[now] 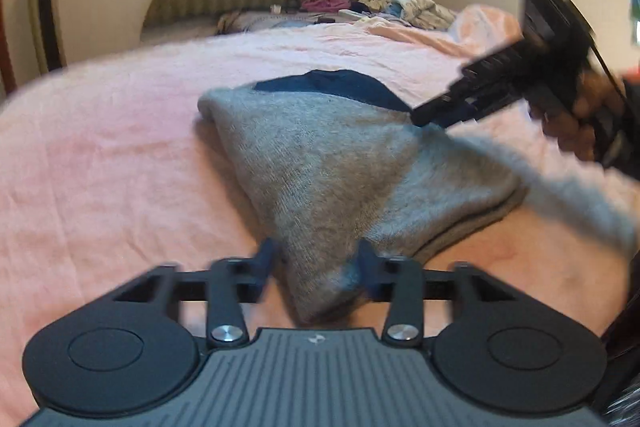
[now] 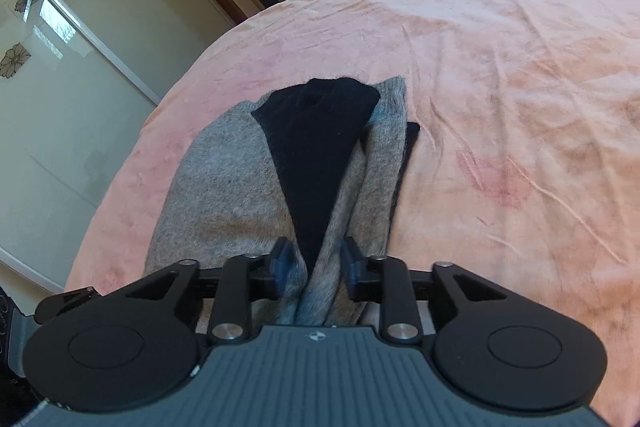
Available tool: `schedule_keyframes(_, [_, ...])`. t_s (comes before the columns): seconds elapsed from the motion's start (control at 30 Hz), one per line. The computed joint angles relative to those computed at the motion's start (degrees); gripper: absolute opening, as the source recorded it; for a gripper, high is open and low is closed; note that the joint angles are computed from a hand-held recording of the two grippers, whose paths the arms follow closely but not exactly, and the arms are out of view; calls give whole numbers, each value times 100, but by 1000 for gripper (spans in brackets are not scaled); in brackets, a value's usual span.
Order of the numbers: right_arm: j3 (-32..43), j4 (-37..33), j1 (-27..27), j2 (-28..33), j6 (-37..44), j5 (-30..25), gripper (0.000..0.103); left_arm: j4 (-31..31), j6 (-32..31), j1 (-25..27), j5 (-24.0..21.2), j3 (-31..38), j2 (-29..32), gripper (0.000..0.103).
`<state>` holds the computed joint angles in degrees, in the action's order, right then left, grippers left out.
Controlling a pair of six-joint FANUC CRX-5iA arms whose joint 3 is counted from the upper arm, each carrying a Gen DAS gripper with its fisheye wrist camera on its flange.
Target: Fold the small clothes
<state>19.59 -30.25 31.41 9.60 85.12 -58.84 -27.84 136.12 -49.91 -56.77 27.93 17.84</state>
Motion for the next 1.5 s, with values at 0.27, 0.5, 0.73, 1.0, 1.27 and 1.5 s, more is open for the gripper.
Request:
schedule_keyframes(0.27, [-1251, 2585, 1487, -843, 145, 637, 57, 275, 1614, 307, 23, 92, 233, 97])
schedule_keyframes(0.5, [-1738, 2989, 1533, -1069, -528, 603, 63, -626, 1107, -361, -1428, 964, 653, 90])
schedule_keyframes(0.73, [-2582, 3374, 1877, -1915, -2107, 1265, 102, -1048, 2043, -777, -1746, 1220, 692, 91])
schedule_keyframes(1.0, [-3314, 5310, 2722, -1784, -4413, 1065, 103, -1052, 2094, -878, -2384, 1910, 1280, 97])
schedule_keyframes(1.27, [-3610, 6429, 3120, -1645, -5403, 801, 103, -1271, 1878, -1060, -3101, 2598, 1720, 103])
schedule_keyframes(1.5, [-3748, 6708, 3211, -1676, -5785, 767, 103, -1217, 1893, -1036, -3093, 2573, 1692, 103])
